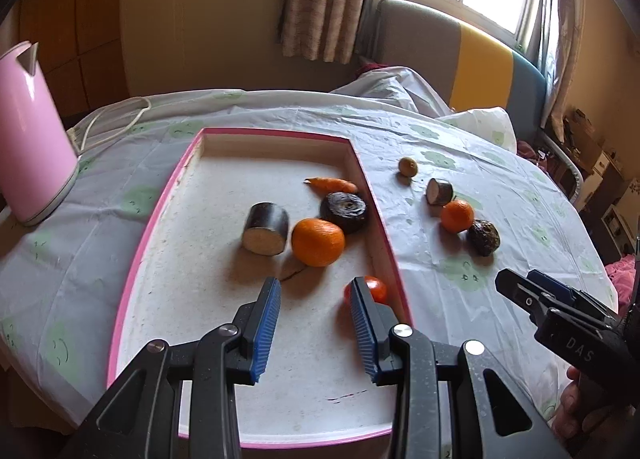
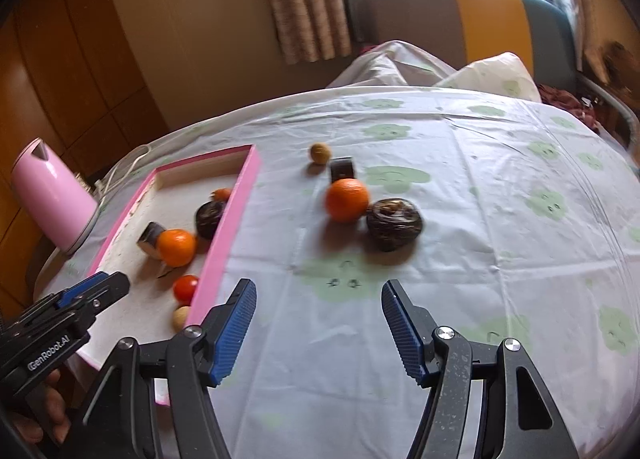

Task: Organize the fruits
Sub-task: 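Move the left gripper to another small brown round fruit and grasp it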

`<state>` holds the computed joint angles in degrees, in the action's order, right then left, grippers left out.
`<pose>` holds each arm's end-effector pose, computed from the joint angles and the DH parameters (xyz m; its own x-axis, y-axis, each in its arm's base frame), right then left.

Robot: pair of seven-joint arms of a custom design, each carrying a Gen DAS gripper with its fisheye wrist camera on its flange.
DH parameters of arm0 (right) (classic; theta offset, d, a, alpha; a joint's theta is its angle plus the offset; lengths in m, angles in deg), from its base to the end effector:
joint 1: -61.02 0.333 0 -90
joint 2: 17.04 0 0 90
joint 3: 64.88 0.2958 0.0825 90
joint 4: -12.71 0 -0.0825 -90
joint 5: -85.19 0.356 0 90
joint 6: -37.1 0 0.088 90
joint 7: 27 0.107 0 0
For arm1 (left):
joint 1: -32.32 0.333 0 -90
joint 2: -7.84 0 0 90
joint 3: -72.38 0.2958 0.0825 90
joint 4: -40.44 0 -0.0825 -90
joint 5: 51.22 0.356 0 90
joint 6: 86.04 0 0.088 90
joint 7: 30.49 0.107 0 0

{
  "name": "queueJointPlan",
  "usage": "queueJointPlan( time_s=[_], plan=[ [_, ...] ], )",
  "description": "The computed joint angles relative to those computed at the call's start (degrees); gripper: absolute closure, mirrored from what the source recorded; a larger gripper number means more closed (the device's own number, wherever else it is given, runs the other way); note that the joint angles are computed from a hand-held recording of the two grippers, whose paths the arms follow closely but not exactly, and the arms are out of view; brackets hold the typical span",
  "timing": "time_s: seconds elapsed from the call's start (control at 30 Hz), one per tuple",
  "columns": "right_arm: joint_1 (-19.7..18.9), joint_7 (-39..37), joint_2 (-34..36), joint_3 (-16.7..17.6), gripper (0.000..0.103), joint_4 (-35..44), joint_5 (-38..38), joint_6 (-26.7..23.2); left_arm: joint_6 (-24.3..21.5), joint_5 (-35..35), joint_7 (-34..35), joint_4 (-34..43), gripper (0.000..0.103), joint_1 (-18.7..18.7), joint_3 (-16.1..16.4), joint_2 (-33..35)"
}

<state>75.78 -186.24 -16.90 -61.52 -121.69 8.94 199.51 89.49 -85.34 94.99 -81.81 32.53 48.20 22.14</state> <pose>0.4550 0.2016 0.3562 -0.3191 -0.9267 -0.1983 -0.6506 0.3664 -0.6652 0.5544 -0.1862 0.3679 -0.4362 -0.8922 0.1175 -0.7091 0.2604 -0.6553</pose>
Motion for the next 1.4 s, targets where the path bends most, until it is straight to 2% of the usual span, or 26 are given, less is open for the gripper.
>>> queueJointPlan(
  time_s=[0.07, 0.1, 0.2, 0.27, 0.43, 0.5, 0.63, 0.8, 0.83, 0.9, 1.0, 1.1, 1.13, 1.2, 1.4],
  plan=[
    [-0.4, 0.5, -0.7, -0.3, 0.037, -1.0, -0.7, -0.3, -1.0, -3.2, 4.7, 0.9, 0.067, 2.4, -3.6, 0.4],
    [-0.7, 0.9, -1.0, -0.5, 0.037, -1.5, -0.9, -0.1, -1.6, -3.8, 5.7, 1.3, 0.067, 2.2, -3.9, 0.6],
    [-1.7, 1.0, -1.8, -0.8, 0.037, -2.9, -0.3, 0.3, -3.5, -4.8, 7.4, 2.9, 0.067, 0.8, -3.5, 1.2],
    [-2.3, 1.1, -2.4, -0.8, 0.038, -3.6, -0.3, 0.3, -4.9, -4.5, 6.9, 4.6, 0.067, -0.7, -2.2, 1.8],
    [-3.8, 1.0, -2.8, -0.9, 0.038, -4.3, -1.2, 1.3, -9.2, 0.3, 3.7, 11.3, 0.070, -4.7, 1.3, 5.2],
    [-4.4, 1.2, -2.2, -1.1, 0.044, -3.6, -2.2, 2.2, -10.9, 2.2, 2.5, 14.2, 0.070, -5.5, 1.7, 7.1],
    [-4.9, 0.7, -0.3, -1.8, 0.044, -1.6, -3.1, 3.8, -13.8, 7.2, -1.8, 19.8, 0.070, -7.7, 3.2, 11.2],
    [-4.8, -4.4, 3.0, -3.0, 0.044, 1.3, -1.4, 5.5, -18.2, 14.6, -9.4, 27.1, 0.070, -11.2, 6.2, 16.2],
    [-4.8, -5.9, 3.8, -3.3, 0.044, 1.8, -0.5, 5.9, -18.5, 15.3, -9.8, 27.8, 0.070, -11.0, 5.8, 16.8],
    [-4.7, -10.0, 5.0, -3.8, 0.035, 2.5, 2.7, 5.6, -19.0, 16.9, -10.9, 29.3, 0.070, -11.3, 5.8, 18.0],
    [-4.4, -14.0, 6.7, -5.0, 0.035, 3.8, 4.5, 6.0, -20.4, 18.0, -11.5, 31.9, 0.070, -11.1, 5.0, 19.7],
    [-3.9, -17.2, 8.3, -6.2, 0.035, 5.1, 6.0, 7.2, -21.5, 20.0, -13.6, 35.3, 0.070, -12.2, 5.8, 21.8],
    [-3.3, -17.1, 8.5, -6.6, 0.036, 5.5, 5.5, 6.4, -22.3, 20.7, -14.6, 36.8, 0.070, -12.6, 6.2, 22.7],
    [-2.9, -16.2, 8.8, -7.3, 0.059, 5.8, 4.8, 6.7, -24.0, 21.7, -15.9, 40.0, 0.070, -13.2, 6.5, 24.6],
    [-2.4, -12.6, 7.4, -7.6, 0.059, 4.4, 2.0, 5.3, -30.4, 24.9, -19.9, 53.6, 0.070, -15.9, 7.8, 32.4]
  ],
)
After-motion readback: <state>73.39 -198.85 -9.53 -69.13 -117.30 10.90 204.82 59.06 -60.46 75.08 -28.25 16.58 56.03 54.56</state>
